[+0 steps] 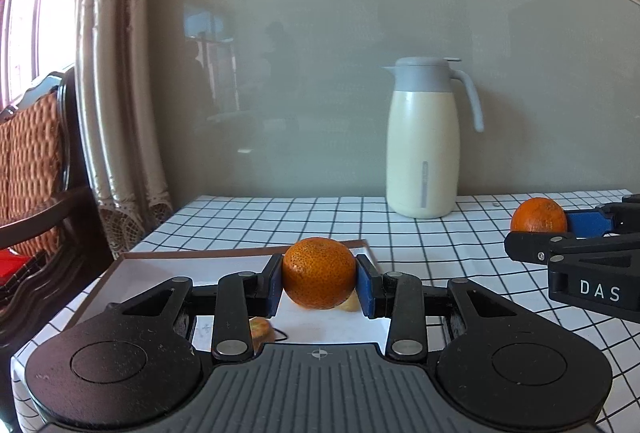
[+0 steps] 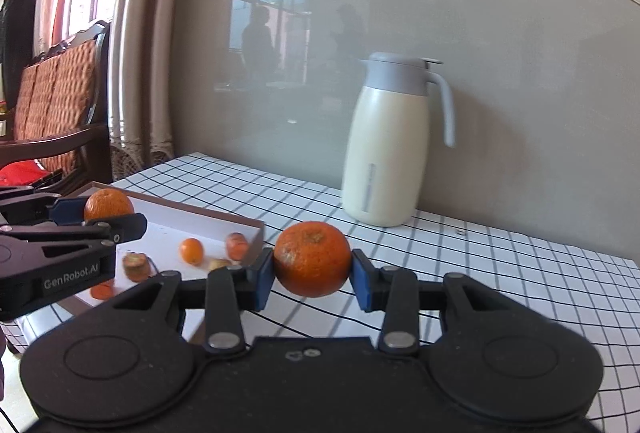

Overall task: Organize fruits
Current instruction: 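Carry both held mandarins over the white tray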

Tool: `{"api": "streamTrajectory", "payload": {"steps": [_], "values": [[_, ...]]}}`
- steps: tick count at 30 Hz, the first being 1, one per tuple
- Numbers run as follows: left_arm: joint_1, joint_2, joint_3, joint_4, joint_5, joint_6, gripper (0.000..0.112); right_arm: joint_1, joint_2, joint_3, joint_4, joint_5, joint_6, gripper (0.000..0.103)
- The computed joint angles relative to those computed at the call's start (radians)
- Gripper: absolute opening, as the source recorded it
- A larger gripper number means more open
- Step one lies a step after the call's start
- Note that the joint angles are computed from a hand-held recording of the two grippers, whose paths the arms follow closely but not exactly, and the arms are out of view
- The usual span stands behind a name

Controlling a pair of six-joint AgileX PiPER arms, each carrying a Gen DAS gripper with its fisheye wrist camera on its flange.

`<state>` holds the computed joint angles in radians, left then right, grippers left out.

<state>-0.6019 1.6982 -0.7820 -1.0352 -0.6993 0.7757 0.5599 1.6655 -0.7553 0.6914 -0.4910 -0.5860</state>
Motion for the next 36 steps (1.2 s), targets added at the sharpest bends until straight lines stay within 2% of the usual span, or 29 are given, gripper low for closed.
{"api": "streamTrajectory", "payload": {"steps": [23, 27, 36], "values": [[0.230, -0.103, 0.172, 0.187, 0.007, -0.184, 0.037, 0.164, 0.162, -0.216, 0.127, 0.032, -0.146, 0.031], [0.267, -0.104, 0.173, 0.212, 0.004, -0.184, 0.038, 0.175, 0.187, -0.260, 0.142, 0.045, -0.173, 0.031], [0.384, -0.053, 0.121, 0.298, 0.061, -0.229, 0.038, 0.174, 0.267, -0.380, 0.219, 0.092, -0.254, 0.031]]}}
